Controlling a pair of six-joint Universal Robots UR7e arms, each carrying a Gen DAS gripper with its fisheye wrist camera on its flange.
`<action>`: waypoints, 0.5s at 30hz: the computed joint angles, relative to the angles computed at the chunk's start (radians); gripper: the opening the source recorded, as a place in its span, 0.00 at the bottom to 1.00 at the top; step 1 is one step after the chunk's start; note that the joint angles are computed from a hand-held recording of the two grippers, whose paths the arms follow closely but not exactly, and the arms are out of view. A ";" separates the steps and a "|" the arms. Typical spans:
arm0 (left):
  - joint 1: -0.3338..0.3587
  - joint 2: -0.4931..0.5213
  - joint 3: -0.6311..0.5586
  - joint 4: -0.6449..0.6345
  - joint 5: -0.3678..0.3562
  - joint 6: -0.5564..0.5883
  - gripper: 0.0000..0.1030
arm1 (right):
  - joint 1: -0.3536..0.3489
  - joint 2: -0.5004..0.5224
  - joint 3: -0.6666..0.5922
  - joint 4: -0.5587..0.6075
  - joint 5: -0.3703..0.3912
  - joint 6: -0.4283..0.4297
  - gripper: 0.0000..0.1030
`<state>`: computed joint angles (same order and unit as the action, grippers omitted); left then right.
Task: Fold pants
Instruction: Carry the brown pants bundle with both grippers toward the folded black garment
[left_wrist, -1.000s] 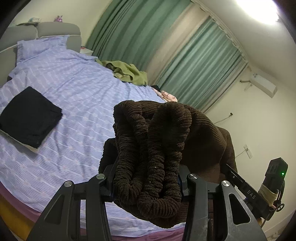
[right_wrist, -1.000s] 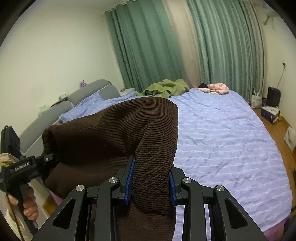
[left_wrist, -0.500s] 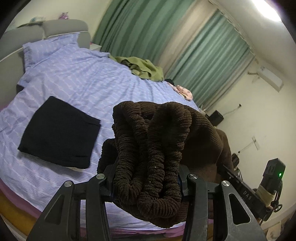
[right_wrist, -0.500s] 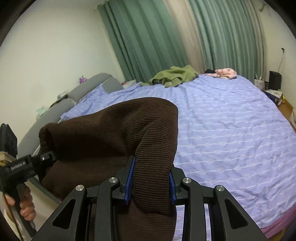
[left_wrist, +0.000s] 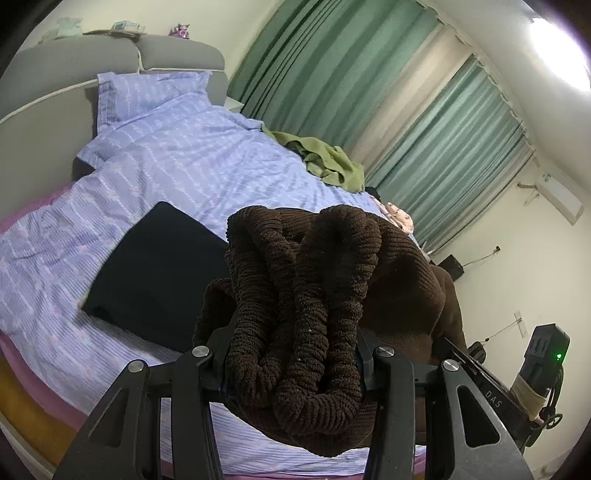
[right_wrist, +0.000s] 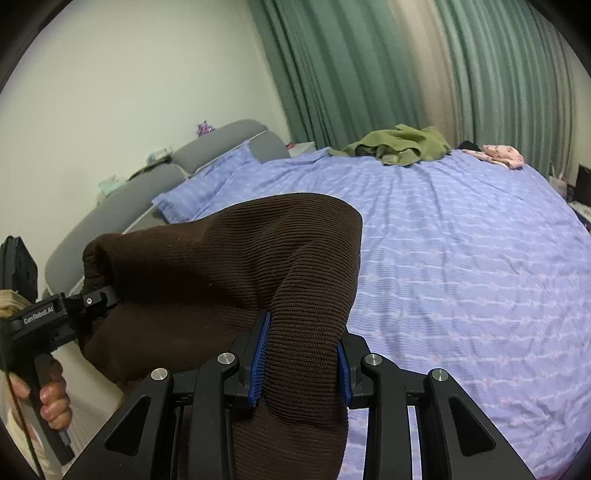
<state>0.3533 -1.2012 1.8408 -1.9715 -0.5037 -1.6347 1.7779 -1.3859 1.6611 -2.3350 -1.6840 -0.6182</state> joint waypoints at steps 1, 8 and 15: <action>0.016 -0.033 0.022 -0.011 -0.015 0.025 0.44 | 0.012 0.013 0.008 -0.018 -0.012 0.010 0.31; 0.143 -0.196 0.120 -0.137 -0.091 0.286 0.44 | 0.092 0.159 0.020 -0.127 -0.102 0.131 0.31; 0.343 -0.250 0.150 -0.313 -0.200 0.576 0.44 | 0.139 0.345 -0.050 -0.159 -0.203 0.233 0.31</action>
